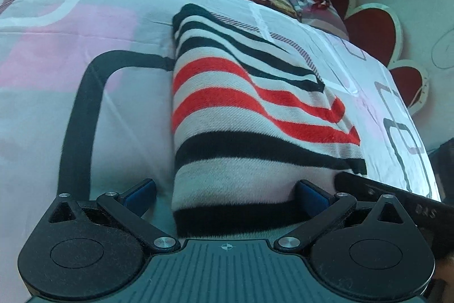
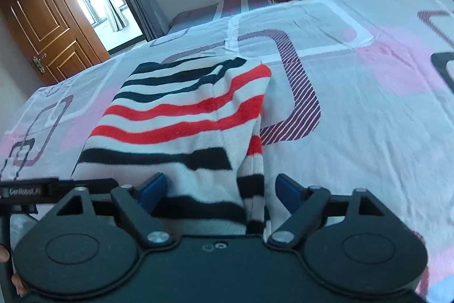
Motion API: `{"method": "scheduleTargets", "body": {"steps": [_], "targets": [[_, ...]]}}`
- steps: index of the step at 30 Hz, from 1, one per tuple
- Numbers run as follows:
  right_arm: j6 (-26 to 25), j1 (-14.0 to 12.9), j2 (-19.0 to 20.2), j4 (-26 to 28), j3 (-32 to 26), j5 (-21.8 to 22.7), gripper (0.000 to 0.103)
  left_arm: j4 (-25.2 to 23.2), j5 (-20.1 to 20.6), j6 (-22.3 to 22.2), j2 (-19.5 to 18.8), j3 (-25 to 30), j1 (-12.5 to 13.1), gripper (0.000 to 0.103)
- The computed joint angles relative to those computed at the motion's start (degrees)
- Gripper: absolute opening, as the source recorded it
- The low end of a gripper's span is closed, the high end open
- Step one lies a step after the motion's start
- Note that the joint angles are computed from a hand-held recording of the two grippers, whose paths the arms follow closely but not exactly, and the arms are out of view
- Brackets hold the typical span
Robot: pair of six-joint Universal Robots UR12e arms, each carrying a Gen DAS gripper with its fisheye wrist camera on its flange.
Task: Fold small clothes
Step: 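Grasp the bundle end with both grippers and lift it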
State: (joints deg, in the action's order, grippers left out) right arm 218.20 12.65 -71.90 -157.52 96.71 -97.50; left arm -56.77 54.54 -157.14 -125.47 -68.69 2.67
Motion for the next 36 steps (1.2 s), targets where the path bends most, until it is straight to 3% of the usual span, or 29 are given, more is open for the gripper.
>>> {"method": "scheduleTargets", "body": {"steps": [8,10,11,12,16,18,21,27,36], "targets": [[3.8,-3.0,1.3,-6.4,1.4,8.3,0.094,-2.2,-4.1,-1.3,-2.2,3.1,-0.1,0.103],[3.9,-3.3,1.6,-7.9,1.5,9.5,0.089,-1.5,-4.2,-1.7,-2.3,3.1,-0.3,0.094],[4.3,-3.5,1.9,-8.8,1.4,10.4,0.077,-0.3,-3.3,-1.7,-2.2,2.8,-0.5,0.090],[5.0,-3.8,2.1,-10.1,1.6,12.2,0.073,0.5,-3.0,-1.7,-2.0,2.4,-0.5,0.087],[5.7,-3.7,2.4,-9.1,0.9,12.1,0.070,3.2,-2.9,-3.5,-1.3,1.1,-0.5,0.073],[6.4,-3.8,2.3,-9.4,1.1,12.7,0.054,4.2,-2.9,-3.8,-1.0,0.7,-0.5,0.064],[7.1,-3.6,2.0,-10.0,1.1,12.7,0.042,5.4,-3.8,-5.2,-0.8,0.4,-0.3,0.055],[7.2,-2.5,2.1,-15.1,0.7,10.6,0.037,8.4,-6.6,-5.5,0.2,-0.5,0.5,0.050],[4.9,0.1,4.9,-17.6,-5.0,10.8,0.036,11.0,-7.0,-4.9,1.0,1.0,4.9,0.050]]}}
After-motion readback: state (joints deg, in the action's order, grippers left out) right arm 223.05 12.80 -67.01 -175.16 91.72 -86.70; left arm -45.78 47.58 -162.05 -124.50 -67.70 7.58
